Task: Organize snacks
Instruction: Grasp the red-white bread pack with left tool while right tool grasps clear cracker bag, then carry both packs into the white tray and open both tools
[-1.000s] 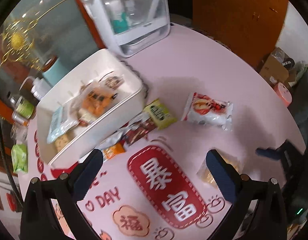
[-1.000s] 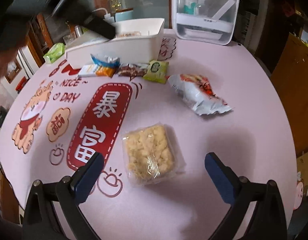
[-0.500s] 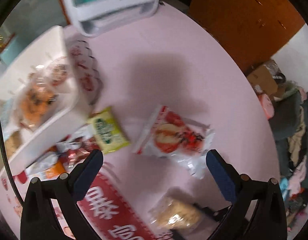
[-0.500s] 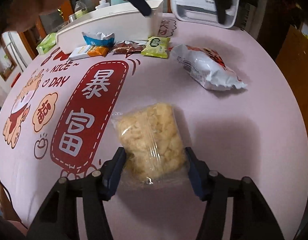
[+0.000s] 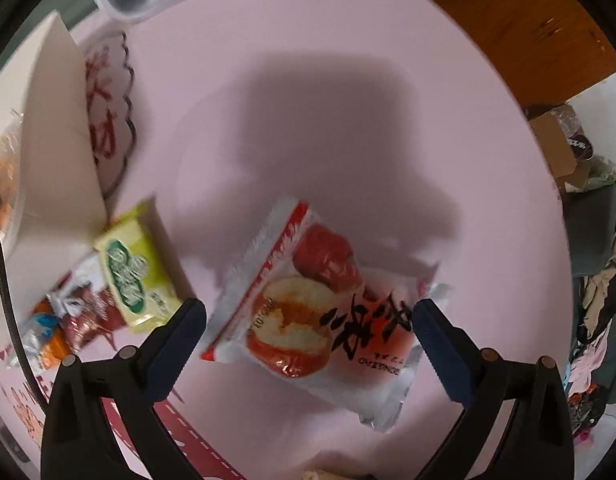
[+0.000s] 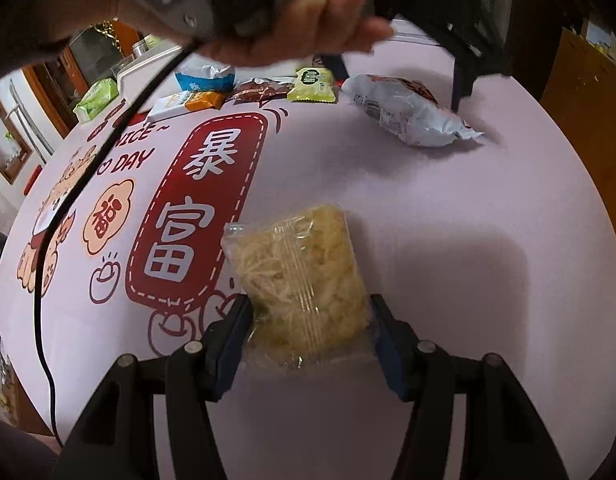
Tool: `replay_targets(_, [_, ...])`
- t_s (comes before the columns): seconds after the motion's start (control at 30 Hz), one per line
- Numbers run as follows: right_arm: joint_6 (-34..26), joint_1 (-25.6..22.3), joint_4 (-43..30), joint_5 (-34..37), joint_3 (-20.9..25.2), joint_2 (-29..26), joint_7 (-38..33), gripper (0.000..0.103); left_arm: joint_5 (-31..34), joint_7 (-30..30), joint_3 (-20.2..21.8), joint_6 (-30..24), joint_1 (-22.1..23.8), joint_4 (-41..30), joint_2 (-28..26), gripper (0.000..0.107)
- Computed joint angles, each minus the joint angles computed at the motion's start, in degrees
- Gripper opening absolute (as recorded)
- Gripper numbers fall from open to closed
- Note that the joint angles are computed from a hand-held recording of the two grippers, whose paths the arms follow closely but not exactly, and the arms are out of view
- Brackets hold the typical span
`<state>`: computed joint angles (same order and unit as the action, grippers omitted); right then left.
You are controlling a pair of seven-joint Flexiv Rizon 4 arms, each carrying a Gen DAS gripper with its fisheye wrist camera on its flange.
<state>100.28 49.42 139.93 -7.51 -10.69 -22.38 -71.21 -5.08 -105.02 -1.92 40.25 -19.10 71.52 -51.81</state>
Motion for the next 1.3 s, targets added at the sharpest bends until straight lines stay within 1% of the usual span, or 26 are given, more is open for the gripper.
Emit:
replay_targets(0.03, [-0.03, -0.04, 0.1, 0.1, 0.09, 0.14, 0.11, 0.059, -0.45, -0.27, -0.24, -0.47, 0.11, -0.03, -0.4, 0.102])
replay_targets(0.13, [-0.08, -0.94, 0.15, 0.21, 1.0, 0.34, 0.52, 0.059, -4.38, -0.16, -2.77, 0.14, 1.93, 1.85, -0.82, 0.103])
replay_targets(0.27, [-0.38, -1.09, 0.28, 0.11, 1.1, 0.6, 1.14, 0.059, -3.19, -1.2, -1.43, 1.08, 0.24, 2.38, -0.45, 0.103])
replay_targets(0.3, [-0.55, -0.72, 0.24, 0.09, 0.8, 0.59, 1.41, 0.059, -3.02, -1.44, -1.38, 1.6, -0.03, 2.87, -0.23, 0.1])
replay_targets(0.33, [-0.72, -0.48, 0.35, 0.06, 0.61, 0.75, 1.7, 0.059, -2.67, -1.72, -1.27, 3.01, -0.44, 3.97, 0.34, 0.09])
replay_targets(0.37, [-0.87, -0.68, 0.21, -0.11, 0.74, 0.69, 1.9, 0.059, -2.65, -1.32, -1.75, 5.54, -0.5, 5.82, 1.23, 0.081])
replay_targets(0.4, [-1.09, -1.21, 0.05, -0.34, 1.18, 0.68, 2.09, 0.058, -3.26, -0.36, -2.64, 7.09, 0.01, 7.08, 1.78, 0.063])
replay_targets(0.43, [-1.3, -1.27, 0.12, -0.49, 1.25, 0.83, 2.43, 0.058, -4.01, 0.36, -3.41, 8.04, 0.41, 8.3, 2.44, 0.056])
replay_targets(0.47, [-1.4, -1.14, 0.32, -0.68, 1.13, 1.02, 2.73, 0.058, -3.78, 0.0, -2.92, 8.46, -0.1, 9.13, 3.19, 0.055])
replay_targets(0.57, [-2.37, -2.64, 0.45, -1.55, 2.73, 1.68, 3.7, 0.057, -1.18, -0.8, -0.77, 9.03, -1.82, 11.33, 5.27, 0.053])
replay_targets(0.6, [-2.65, -3.76, 0.38, -1.97, 3.75, 1.82, 4.0, 0.057, -0.59, -0.92, -0.46, 9.79, -1.96, 13.23, 6.55, 0.052])
replay_targets(0.63, [-3.14, -6.22, 0.09, -2.35, 6.26, 1.98, 4.27, 0.056, -0.39, -0.97, -0.45, 10.36, -1.85, 14.78, 7.62, 0.051])
replay_targets(0.7, [-4.05, -11.07, -0.57, -3.12, 11.25, 2.06, 4.76, 0.056, -0.4, -0.13, -0.79, 12.36, -0.81, 19.31, 10.55, 0.049])
replay_targets(0.77, [-4.64, -13.58, -0.88, -4.05, 13.89, 2.12, 5.36, 0.056, -0.42, 1.51, -0.97, 15.36, 0.77, 25.35, 14.05, 0.049])
replay_targets(0.8, [-5.11, -15.32, -1.3, -4.52, 15.86, 2.11, 5.36, 0.056, -0.3, 2.27, -0.82, 16.8, 1.47, 29.02, 16.61, 0.049])
replay_targets(0.83, [-5.4, -16.39, -1.6, -5.03, 17.06, 2.11, 5.4, 0.056, -0.25, 2.81, -0.63, 17.46, 2.0, 30.83, 17.97, 0.049])
replay_targets(0.93, [-6.78, -18.15, -3.11, -6.82, 19.25, 2.21, 5.31, 0.055, 0.14, 4.13, 0.54, 20.1, 3.87, 38.87, 24.54, 0.048])
replay_targets(0.97, [-7.29, -19.05, -4.24, -7.31, 20.24, 1.72, 5.04, 0.055, 0.39, 4.28, 1.09, 20.84, 4.44, 41.0, 26.53, 0.048])
replay_targets(1.03, [-9.12, -22.52, -7.24, -7.44, 24.42, 1.13, 3.77, 0.055, 1.46, 3.97, 2.73, 21.9, 5.52, 44.89, 30.83, 0.048])
replay_targets(1.07, [-9.57, -23.36, -8.23, -7.41, 25.49, 0.96, 3.36, 0.055, 2.29, 3.31, 3.66, 22.19, 5.98, 46.32, 32.8, 0.048])
replay_targets(1.17, [-12.18, -26.1, -14.18, -6.88, 29.44, -0.2, 1.17, 0.055, 4.72, 2.23, 5.73, 22.4, 8.32, 49.55, 37.78, 0.048])
replay_targets(1.23, [-13.71, -26.96, -18.46, -6.28, 31.08, -0.87, -0.49, 0.055, 4.91, 4.61, 6.65, 21.8, 11.35, 52.3, 42.26, 0.049])
replay_targets(1.3, [-14.86, -26.24, -22.27, -6.08, 30.89, -1.3, -1.37, 0.055, 7.2, 3.77, 7.39, 21.59, 13.24, 52.33, 44.32, 0.049])
